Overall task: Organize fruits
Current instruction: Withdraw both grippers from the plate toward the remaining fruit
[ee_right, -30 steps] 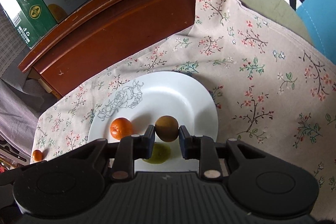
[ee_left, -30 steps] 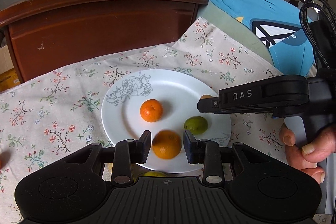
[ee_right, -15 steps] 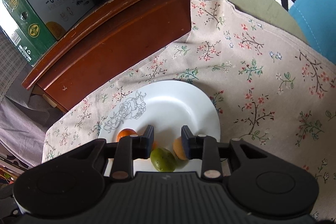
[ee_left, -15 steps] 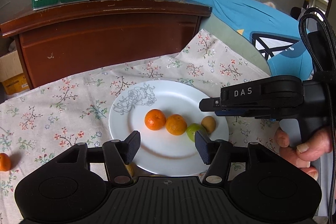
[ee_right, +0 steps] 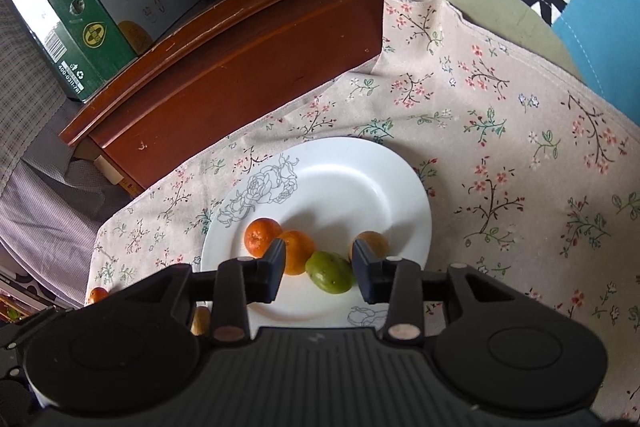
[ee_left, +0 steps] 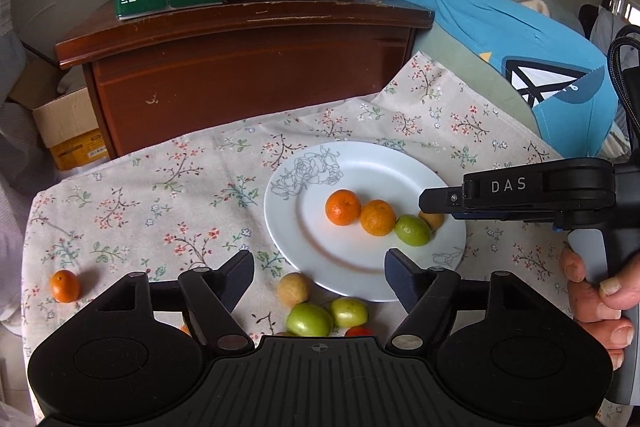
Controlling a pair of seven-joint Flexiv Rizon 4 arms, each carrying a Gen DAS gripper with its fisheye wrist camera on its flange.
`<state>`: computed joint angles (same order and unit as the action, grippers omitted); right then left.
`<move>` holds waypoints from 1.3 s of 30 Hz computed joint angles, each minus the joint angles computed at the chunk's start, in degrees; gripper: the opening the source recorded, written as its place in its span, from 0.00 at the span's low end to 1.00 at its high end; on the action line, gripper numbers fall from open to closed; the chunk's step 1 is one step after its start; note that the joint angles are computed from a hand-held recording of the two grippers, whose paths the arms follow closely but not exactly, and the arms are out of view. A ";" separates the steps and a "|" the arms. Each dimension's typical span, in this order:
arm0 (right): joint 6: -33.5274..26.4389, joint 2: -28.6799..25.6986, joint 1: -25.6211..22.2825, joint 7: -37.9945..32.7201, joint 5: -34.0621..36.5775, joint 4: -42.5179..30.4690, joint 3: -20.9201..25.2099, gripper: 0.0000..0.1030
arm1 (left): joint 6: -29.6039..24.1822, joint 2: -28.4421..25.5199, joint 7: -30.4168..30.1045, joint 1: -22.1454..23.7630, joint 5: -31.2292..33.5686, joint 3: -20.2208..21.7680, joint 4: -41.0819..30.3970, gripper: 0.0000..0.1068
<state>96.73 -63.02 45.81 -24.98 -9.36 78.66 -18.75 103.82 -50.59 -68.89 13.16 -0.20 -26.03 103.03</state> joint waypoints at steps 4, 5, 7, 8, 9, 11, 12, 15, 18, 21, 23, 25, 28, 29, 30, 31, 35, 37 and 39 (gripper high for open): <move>1.07 0.61 1.99 -0.21 0.69 1.78 -1.86 0.37 | 0.88 1.20 -0.42 0.22 0.20 1.10 1.51 0.68; 1.31 0.73 2.48 -0.23 0.99 2.18 -2.21 0.37 | 0.87 1.56 -0.67 0.22 0.09 1.47 1.84 0.68; 1.75 1.07 3.09 -0.44 1.53 3.01 -2.31 0.38 | 0.73 2.18 -1.05 0.49 -0.01 1.83 2.48 0.68; 1.96 1.24 3.28 -0.61 1.76 3.38 -2.21 0.38 | 0.75 2.54 -1.22 0.63 -0.04 2.01 2.84 0.68; 2.33 1.49 3.62 -0.78 2.07 3.97 -2.17 0.38 | 0.84 2.92 -1.37 0.74 -0.04 2.28 3.25 0.68; 2.83 1.85 4.24 -1.29 2.57 4.91 -2.10 0.38 | 1.25 3.59 -1.65 1.24 0.18 2.59 4.23 0.68; 2.98 1.96 4.52 -1.62 2.75 5.24 -2.11 0.38 | 1.32 3.86 -1.81 1.44 0.25 2.74 4.59 0.69; 3.64 2.41 5.66 -2.82 3.32 6.61 -2.25 0.39 | 1.22 4.87 -2.38 2.54 0.37 3.02 6.09 0.69; 4.26 2.91 6.35 -4.20 3.81 7.77 -1.72 0.39 | 1.24 5.68 -2.66 2.71 0.32 4.12 7.02 0.69; 4.88 3.24 7.72 -5.32 4.76 9.02 -2.10 0.40 | 1.48 6.44 -2.85 2.47 0.11 5.99 7.89 0.69; 5.26 3.57 7.79 -6.26 5.07 9.58 -1.31 0.41 | 1.51 6.74 -3.06 2.58 -0.15 6.92 8.37 0.69; 5.56 3.81 8.16 -6.96 5.60 10.17 -0.85 0.41 | 1.61 6.90 -3.56 2.66 -0.68 7.84 8.70 0.69; 5.83 4.06 8.12 -7.89 6.11 10.60 0.37 0.42 | 1.66 7.05 -4.50 1.51 -2.09 10.72 8.72 0.69; 5.80 4.13 7.97 -8.18 6.16 10.65 0.91 0.41 | 1.53 7.05 -4.89 1.36 -2.61 11.38 8.74 0.69; 5.71 4.17 7.81 -8.45 6.15 10.62 1.42 0.42 | 1.35 6.99 -5.20 1.63 -2.93 11.50 8.73 0.69; 5.59 4.19 7.69 -8.71 6.08 10.57 1.88 0.42 | 1.12 6.86 -5.57 1.80 -3.37 11.77 8.58 0.69; 5.19 4.20 6.50 -10.43 4.66 10.04 4.34 0.42 | 0.89 6.35 -6.51 1.34 -4.76 13.55 7.63 0.69; 5.08 4.12 6.06 -11.15 4.09 9.76 5.26 0.42 | 0.74 5.98 -7.03 0.11 -5.79 15.20 6.78 0.69; 4.87 4.04 5.81 -11.67 3.71 9.54 5.88 0.42 | 0.33 5.29 -7.42 -0.84 -6.79 16.43 5.56 0.69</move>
